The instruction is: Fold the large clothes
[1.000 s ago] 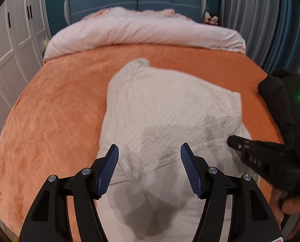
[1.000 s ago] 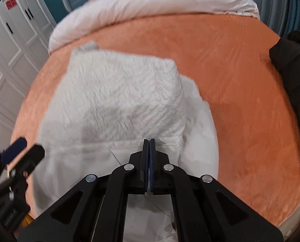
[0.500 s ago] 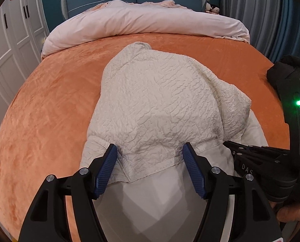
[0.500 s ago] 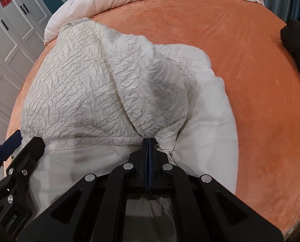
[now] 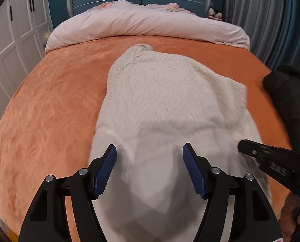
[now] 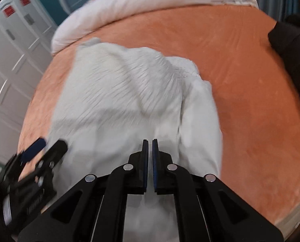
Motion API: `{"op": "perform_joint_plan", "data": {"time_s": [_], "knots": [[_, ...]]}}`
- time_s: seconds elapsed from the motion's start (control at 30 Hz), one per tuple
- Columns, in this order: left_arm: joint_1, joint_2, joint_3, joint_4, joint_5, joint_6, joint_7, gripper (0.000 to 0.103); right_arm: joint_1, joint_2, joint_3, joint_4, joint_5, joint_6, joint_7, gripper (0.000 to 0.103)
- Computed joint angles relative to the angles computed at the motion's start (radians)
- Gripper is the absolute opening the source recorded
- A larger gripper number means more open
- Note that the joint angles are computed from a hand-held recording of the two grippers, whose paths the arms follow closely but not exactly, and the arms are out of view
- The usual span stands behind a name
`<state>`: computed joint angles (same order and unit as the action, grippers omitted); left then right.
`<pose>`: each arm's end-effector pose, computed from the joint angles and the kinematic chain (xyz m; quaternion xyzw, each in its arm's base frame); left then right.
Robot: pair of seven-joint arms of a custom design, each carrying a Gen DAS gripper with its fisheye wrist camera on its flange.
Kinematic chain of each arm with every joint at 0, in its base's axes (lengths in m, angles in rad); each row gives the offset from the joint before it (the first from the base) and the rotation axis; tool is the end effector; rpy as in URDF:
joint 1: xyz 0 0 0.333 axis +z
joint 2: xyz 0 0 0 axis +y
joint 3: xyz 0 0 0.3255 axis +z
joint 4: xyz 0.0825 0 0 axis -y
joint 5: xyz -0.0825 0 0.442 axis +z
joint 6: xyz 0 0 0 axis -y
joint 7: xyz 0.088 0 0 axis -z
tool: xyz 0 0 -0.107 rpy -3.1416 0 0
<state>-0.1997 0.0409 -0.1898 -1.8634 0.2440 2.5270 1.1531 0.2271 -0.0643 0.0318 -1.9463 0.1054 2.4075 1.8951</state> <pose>0.6233 -0.2566 0.5527 -0.6276 0.7103 -0.2478 0.2004 0.6157 0.1642 0.5579 -0.6386 0.7232 -0.0849 0.2489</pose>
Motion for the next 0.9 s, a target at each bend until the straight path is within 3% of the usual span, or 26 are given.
{"op": "perform_joint_plan", "data": {"time_s": [0.17, 0.27, 0.6, 0.8, 0.9], "knots": [[0.010, -0.110, -0.009, -0.115, -0.128, -0.039, 0.117, 0.065, 0.024, -0.128, 0.002, -0.114, 0.040, -0.094, -0.021, 0.004], [0.020, -0.136, -0.023, -0.164, -0.103, -0.037, 0.103, 0.066, 0.034, -0.143, 0.003, -0.162, 0.037, -0.130, -0.001, 0.003], [0.023, -0.112, -0.040, -0.187, -0.013, -0.040, 0.064, 0.070, 0.054, -0.134, 0.007, -0.250, 0.017, -0.023, 0.036, 0.000], [0.018, -0.109, -0.040, -0.184, 0.016, -0.049, 0.040, 0.071, 0.058, -0.147, -0.012, -0.242, 0.067, -0.047, 0.026, 0.001], [0.017, -0.112, -0.038, -0.177, 0.003, -0.062, 0.046, 0.072, 0.042, -0.193, -0.019, -0.236, 0.074, -0.072, 0.067, 0.006]]}}
